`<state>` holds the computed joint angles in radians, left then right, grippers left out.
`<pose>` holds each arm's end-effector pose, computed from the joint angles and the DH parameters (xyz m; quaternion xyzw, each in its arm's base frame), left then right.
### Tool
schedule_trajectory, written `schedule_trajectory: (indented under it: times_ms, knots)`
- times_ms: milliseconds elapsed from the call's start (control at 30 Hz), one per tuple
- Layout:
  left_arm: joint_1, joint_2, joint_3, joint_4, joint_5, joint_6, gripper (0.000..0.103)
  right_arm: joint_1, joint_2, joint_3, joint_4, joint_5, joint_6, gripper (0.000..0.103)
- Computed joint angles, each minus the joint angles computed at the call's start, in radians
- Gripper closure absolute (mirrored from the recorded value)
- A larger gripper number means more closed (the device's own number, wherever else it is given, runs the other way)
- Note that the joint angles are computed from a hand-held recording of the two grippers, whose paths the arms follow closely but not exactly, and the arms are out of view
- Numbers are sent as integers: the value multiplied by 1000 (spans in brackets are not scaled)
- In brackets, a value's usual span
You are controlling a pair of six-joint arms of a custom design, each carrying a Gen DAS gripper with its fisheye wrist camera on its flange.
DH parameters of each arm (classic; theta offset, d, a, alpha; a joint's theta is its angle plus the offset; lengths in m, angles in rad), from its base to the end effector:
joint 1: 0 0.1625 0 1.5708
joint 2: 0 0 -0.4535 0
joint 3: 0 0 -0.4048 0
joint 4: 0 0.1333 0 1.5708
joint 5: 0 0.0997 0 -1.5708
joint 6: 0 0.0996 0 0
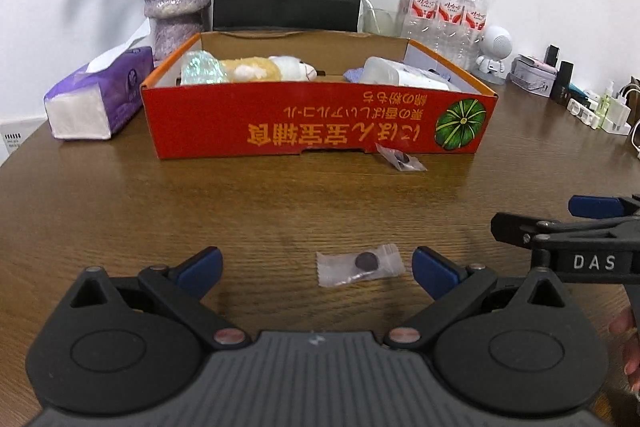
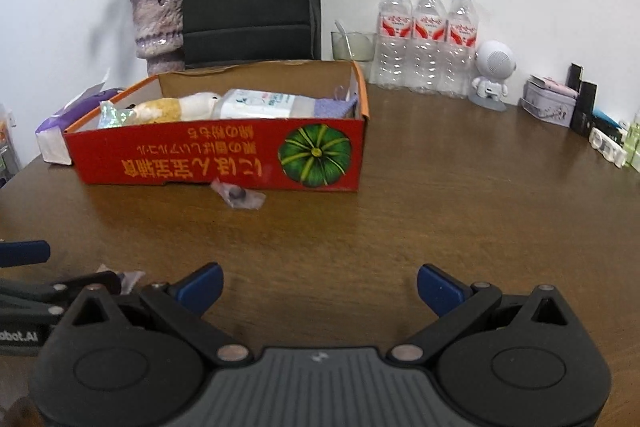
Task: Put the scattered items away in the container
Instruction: 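Move both tools back out of the box toward the remaining clear packets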
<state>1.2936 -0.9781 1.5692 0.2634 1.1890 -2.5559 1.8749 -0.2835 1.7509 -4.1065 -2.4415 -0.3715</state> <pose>0.0066 -0.5996 0.1779 0.3241 0.8631 -0.3128 0.2285 0.2286 -0.5376 -0.0568 0.0561 -0.8075 0.4491 0.3783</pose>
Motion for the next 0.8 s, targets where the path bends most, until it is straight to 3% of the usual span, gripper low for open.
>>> schedule_trajectory:
  times_ms: [67, 167, 233, 267, 300, 367, 433, 467, 500, 633, 667, 800]
  knots:
    - [-3, 4, 2, -6, -7, -7, 0, -4, -3, 10, -4, 6, 5, 0]
    - [-5, 14, 5, -10, -20, -7, 8, -10, -8, 20, -2, 23, 14, 0]
    - [-10, 3, 37, -67, -40, 33, 23, -13, -6, 19, 0, 28, 19, 0]
    - [-11, -4, 52, -91, -40, 53, 38, -15, -7, 22, 2, 34, 22, 0]
    - [-7, -10, 57, -96, -23, 63, 53, -16, -8, 25, 5, 40, 26, 0]
    - [0, -12, 50, -77, 13, 65, 70, -17, -8, 25, 11, 44, 27, 0]
    - [4, -10, 41, -60, 33, 64, 72, -17, -5, 21, 15, 44, 24, 0]
    - [7, -12, 41, -59, 43, 70, 83, -17, -3, 20, 18, 44, 22, 0]
    - [9, -13, 40, -54, 55, 77, 88, -16, -2, 18, 21, 44, 21, 0]
    - [14, -13, 33, -44, 72, 87, 91, -15, 3, 10, 31, 38, 14, 0]
    - [16, -14, 32, -44, 77, 90, 101, -15, 4, 7, 36, 37, 13, 0]
    - [32, -18, 20, -33, 112, 95, 102, -14, 10, -6, 45, 29, 7, 0]
